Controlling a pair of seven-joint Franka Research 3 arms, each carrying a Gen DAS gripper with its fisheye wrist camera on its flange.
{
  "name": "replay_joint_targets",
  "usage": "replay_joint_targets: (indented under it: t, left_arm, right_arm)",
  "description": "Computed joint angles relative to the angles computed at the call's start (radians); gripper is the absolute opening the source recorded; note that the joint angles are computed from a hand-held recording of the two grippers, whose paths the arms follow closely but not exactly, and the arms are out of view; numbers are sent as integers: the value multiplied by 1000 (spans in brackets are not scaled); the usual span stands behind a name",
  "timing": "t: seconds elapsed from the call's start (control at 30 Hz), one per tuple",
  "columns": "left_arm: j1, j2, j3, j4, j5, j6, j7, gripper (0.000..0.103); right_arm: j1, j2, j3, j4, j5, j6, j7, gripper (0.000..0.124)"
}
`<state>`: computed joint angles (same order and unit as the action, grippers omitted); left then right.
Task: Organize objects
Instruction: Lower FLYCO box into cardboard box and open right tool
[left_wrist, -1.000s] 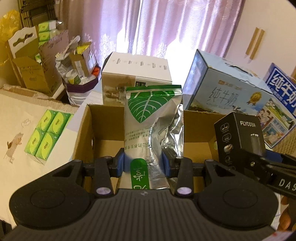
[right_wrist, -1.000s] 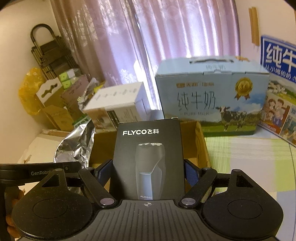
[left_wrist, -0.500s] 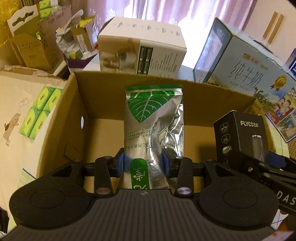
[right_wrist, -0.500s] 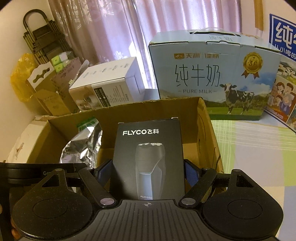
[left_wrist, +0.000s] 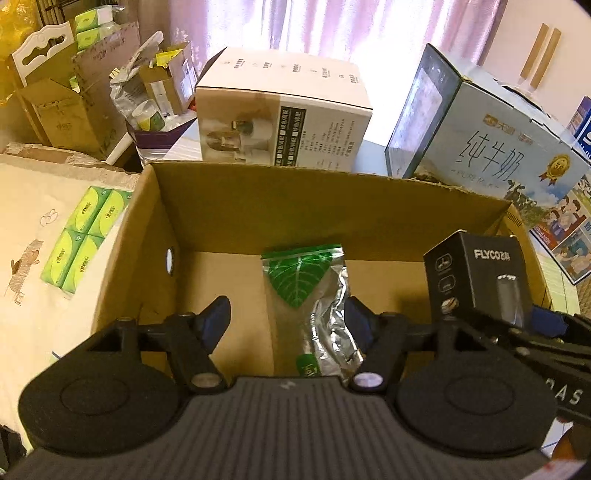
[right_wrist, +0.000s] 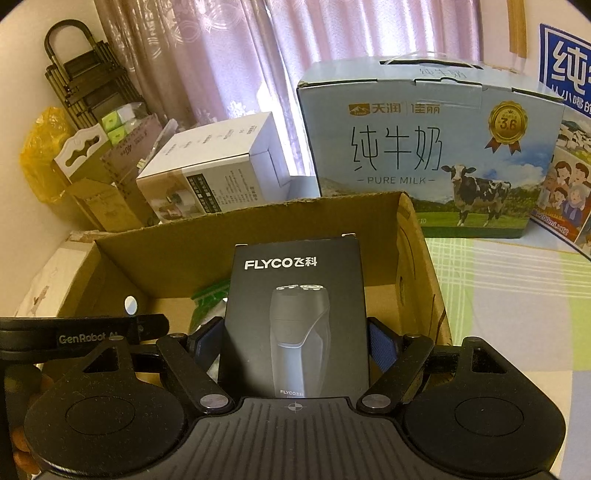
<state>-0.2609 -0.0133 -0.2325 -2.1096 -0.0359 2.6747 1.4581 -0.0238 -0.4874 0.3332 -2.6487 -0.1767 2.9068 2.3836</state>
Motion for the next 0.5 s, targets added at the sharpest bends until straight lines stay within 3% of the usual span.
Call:
replay_joint_targets:
  t: [0.27,0.5]
  left_arm:
    - [5,-20,7,-22,15,10,10,71]
    - [6,-30,11,-33,24,27,21,79]
  right_arm:
    - [-10,11,6,7,-10,14,3,78]
    - [-123,-11,105,4,-102,58,73,88]
